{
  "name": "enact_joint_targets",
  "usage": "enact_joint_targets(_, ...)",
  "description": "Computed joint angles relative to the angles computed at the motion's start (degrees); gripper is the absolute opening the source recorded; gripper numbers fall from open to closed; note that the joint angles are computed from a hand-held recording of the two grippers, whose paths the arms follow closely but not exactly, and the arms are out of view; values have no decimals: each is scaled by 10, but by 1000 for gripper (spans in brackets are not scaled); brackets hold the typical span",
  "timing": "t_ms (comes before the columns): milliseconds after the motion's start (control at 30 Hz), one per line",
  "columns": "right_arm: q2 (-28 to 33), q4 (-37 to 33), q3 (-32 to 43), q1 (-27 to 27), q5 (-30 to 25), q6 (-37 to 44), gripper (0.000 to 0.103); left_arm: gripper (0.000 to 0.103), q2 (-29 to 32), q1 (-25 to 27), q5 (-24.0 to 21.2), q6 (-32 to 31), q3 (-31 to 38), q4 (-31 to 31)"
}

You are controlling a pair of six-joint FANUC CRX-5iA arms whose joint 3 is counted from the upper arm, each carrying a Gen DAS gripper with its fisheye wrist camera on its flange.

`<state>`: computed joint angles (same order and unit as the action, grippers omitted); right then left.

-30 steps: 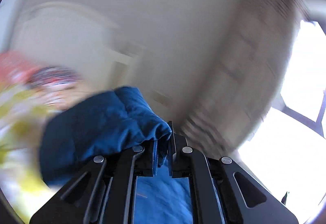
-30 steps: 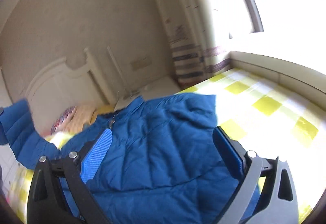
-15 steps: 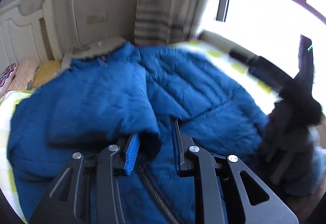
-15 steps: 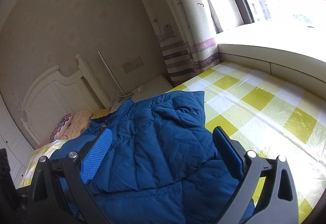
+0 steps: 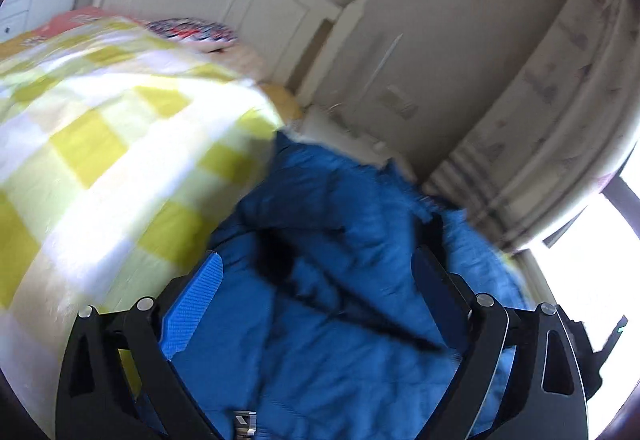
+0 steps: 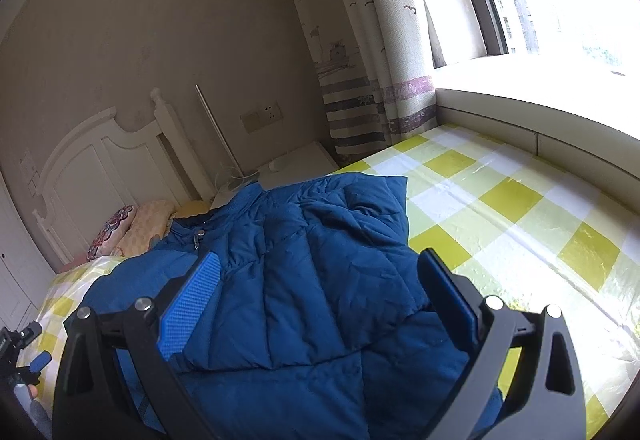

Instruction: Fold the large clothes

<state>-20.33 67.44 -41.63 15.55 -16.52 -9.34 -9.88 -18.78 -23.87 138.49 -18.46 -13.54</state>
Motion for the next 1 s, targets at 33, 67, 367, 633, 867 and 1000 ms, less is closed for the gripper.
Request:
enact_joint_targets(33,0,13,-1,0,-1,-7,98,88,16,-13,-35,35,22,-40)
enact_joint_targets(67,-1,39,-5,-1,-2,-18,98,88,12,-17,-64,40,24,-50)
enact_joint_targets(367,39,-94,88,210,-115,396,96,99,22,-25,-157,73,57,-92)
enact_joint_targets(633,205,-105,224,293,-276,599,84,99,23,1,-178,98,55,-71)
enact_joint_targets(867,102,-277,195,220,-94,562,24,99,14,11,-159,84,39,-52)
enact_joint_targets(1000,11,-577,136,83,55,432,44,99,17,0,-167,84,49,-67)
